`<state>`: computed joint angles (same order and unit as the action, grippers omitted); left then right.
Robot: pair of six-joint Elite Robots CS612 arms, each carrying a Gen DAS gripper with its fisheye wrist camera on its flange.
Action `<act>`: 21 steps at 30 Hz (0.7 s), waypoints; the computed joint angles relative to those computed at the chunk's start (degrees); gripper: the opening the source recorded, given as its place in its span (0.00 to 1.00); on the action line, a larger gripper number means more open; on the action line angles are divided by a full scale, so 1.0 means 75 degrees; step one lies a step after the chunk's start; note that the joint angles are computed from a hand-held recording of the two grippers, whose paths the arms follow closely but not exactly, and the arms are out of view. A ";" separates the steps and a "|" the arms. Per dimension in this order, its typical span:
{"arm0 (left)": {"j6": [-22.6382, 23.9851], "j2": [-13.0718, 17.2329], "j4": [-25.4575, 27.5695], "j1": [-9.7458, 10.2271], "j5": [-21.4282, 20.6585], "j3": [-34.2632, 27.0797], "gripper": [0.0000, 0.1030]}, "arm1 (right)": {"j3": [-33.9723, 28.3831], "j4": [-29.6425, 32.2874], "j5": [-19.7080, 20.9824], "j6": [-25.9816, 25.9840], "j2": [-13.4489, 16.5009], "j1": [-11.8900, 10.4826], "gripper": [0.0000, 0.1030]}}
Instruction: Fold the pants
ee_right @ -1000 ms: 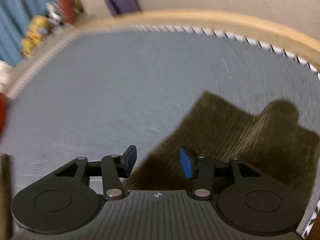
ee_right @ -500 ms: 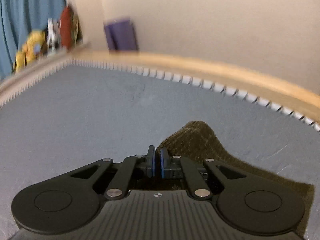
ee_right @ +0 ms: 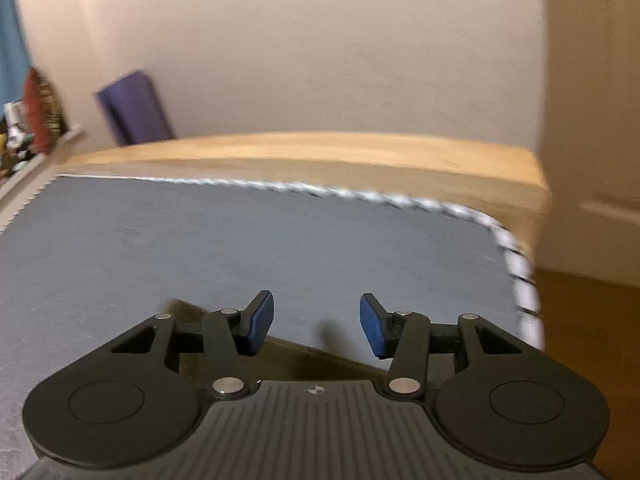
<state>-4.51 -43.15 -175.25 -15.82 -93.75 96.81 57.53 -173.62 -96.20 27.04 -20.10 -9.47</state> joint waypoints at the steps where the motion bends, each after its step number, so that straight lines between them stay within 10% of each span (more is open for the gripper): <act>1: -0.0160 -0.0018 -0.0096 0.0016 -0.0141 0.0030 0.49 | 0.0301 0.0191 0.0041 0.0052 -0.0174 -0.0071 0.49; 7: 0.0308 -0.0131 -0.0441 -0.0031 -0.0823 0.0296 0.51 | 0.0864 0.1048 0.1128 0.0137 -0.0425 -0.0350 0.49; 10: 0.0645 -0.0162 -0.0105 -0.0205 -0.0447 0.0408 0.51 | 0.0923 0.0848 0.1195 -0.0402 -0.0405 -0.0313 0.18; 16: 0.0172 -0.0401 -0.0417 -0.0181 -0.0285 0.0791 0.52 | 0.0986 0.1212 0.0370 0.0864 -0.0609 -0.0271 0.14; 21: -0.0446 -0.0724 -0.0984 -0.0007 0.0305 0.1161 0.53 | 0.0982 0.0896 -0.0282 0.0496 -0.0660 -0.0062 0.20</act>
